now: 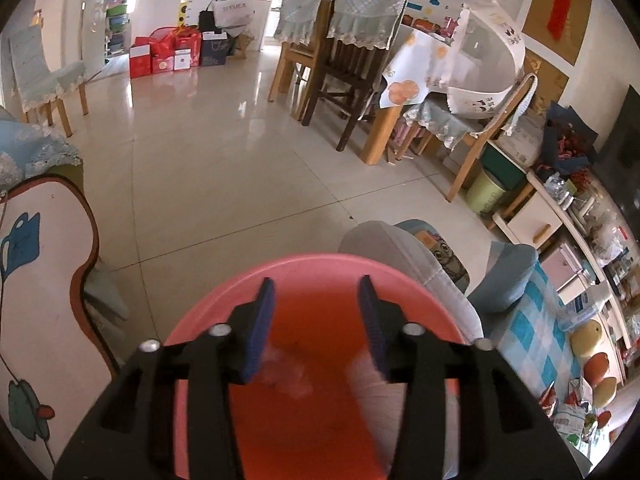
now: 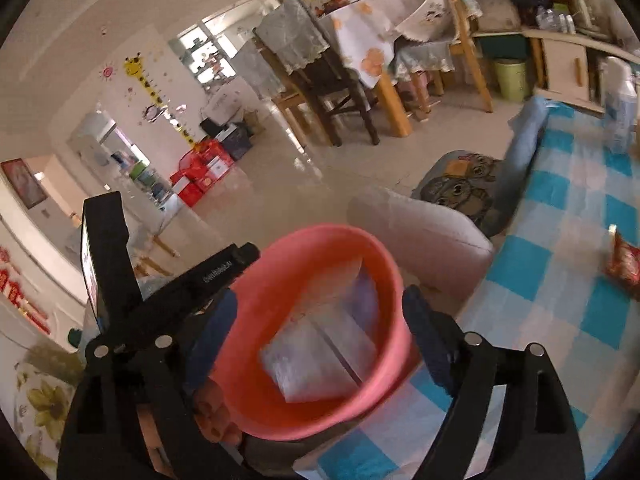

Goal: Collect trash

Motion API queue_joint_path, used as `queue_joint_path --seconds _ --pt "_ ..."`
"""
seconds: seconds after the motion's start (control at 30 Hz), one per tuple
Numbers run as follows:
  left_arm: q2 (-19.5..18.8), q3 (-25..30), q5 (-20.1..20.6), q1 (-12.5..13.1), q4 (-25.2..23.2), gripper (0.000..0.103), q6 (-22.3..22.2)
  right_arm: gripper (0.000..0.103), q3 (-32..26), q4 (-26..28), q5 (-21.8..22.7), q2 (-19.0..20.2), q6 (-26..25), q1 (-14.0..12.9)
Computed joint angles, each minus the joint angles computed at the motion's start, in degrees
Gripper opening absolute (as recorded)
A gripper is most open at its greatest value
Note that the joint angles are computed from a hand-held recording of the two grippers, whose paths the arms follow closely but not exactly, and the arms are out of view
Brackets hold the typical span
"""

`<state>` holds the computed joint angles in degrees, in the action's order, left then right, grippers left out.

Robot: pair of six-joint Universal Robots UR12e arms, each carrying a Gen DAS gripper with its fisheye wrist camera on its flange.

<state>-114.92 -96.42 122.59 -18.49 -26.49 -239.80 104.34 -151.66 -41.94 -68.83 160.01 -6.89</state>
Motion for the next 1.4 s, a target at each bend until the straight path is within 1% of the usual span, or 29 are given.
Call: queue_joint_path --seconds 0.03,0.1,0.17,0.2,0.27,0.3,0.33,0.37,0.4,0.43,0.47,0.53,0.57,0.67,0.73,0.8,0.87,1.0,1.07,1.17,1.23,1.3,1.4 --pt "-0.12 0.13 1.14 -0.25 0.03 0.06 0.04 0.09 0.66 -1.87 -1.08 -0.35 0.73 -0.39" --pt "-0.64 0.53 3.36 -0.89 1.12 0.063 1.16 0.09 1.74 -3.96 -1.84 -0.88 0.67 -1.43" --pt "-1.39 0.81 5.8 -1.68 4.42 0.064 3.56 0.09 2.85 -6.69 -3.8 -1.37 1.01 -2.08" --pt "-1.95 0.88 7.62 -2.24 7.36 0.065 5.58 0.09 3.44 -8.14 -5.19 -1.66 1.17 -2.32" --pt "-3.25 1.46 10.09 -3.08 12.61 0.075 9.34 0.09 4.66 -9.68 -6.39 -2.26 0.83 -3.25" --pt "-3.9 1.84 10.49 -3.4 15.22 0.079 11.17 0.09 5.25 -9.89 -6.98 -2.64 0.74 -3.78" --pt "-4.74 2.02 10.62 -3.79 19.89 0.08 14.36 0.09 5.86 -9.98 -7.26 -2.91 0.29 -4.32" --pt "-5.4 2.39 10.48 -4.09 22.88 0.081 16.66 0.09 6.49 -10.2 -7.41 -3.25 -0.2 -4.77" --pt "-6.05 3.0 10.2 -4.37 24.67 0.082 18.26 0.09 7.02 -10.62 -7.75 -3.49 -0.56 -5.07" --pt "-6.53 3.34 9.0 -4.61 26.96 0.082 20.61 0.09 7.75 -11.43 -8.32 -3.87 -0.93 -5.49" --pt "-6.88 3.8 7.84 -4.79 27.84 0.082 22.19 0.09 8.44 -12.26 -8.64 -4.2 -1.18 -5.88" --pt "-7.57 4.87 6.89 -5.31 28.38 0.082 24.38 0.09 9.91 -13.24 -8.24 -4.93 -1.82 -6.92" --pt "-7.81 5.37 6.74 -5.67 28.61 0.082 26.16 0.091 10.65 -13.13 -7.96 -5.49 -2.27 -7.47" --pt "-8.33 6.77 6.61 -6.31 27.07 0.085 29.53 0.094 12.28 -13.21 -7.43 -6.55 -3.15 -8.81" --pt "-8.56 7.3 4.32 -6.42 26.79 0.086 31.66 0.094 13.34 -13.84 -8.25 -7.35 -3.58 -9.48" --pt "-8.72 7.62 1.58 -6.56 26.39 0.086 32.81 0.094 14.34 -14.16 -8.58 -8.14 -4.35 -10.21" --pt "-9.0 7.95 0.41 -6.82 26.06 0.086 33.7 0.094 15.05 -14.5 -8.54 -8.76 -4.46 -10.79" --pt "-9.29 7.79 -2.77 -6.9 27.74 0.086 35.32 0.094 16.04 -14.83 -8.68 -9.39 -4.57 -12.03" --pt "-9.47 7.96 -3.64 -7.07 27.41 0.086 35.8 0.094 16.35 -15.06 -8.48 -9.65 -4.38 -12.59" --pt "-10.09 8.7 -5.19 -7.49 26.98 0.086 38.13 0.094 16.91 -15.76 -8.39 -10.04 -4.18 -13.44" --pt "-10.51 9.43 -5.45 -7.98 26.39 0.086 39.34 0.094 17.23 -16.46 -8.22 -10.27 -3.69 -14.07" --pt "-10.74 9.75 -6.3 -8.23 26.42 0.086 40.07 0.094 17.43 -16.61 -7.84 -10.49 -3.6 -14.61" --pt "-10.83 9.84 -8.3 -8.41 26.54 0.086 39.87 0.095 17.66 -17.23 -7.52 -10.79 -3.0 -15.63"
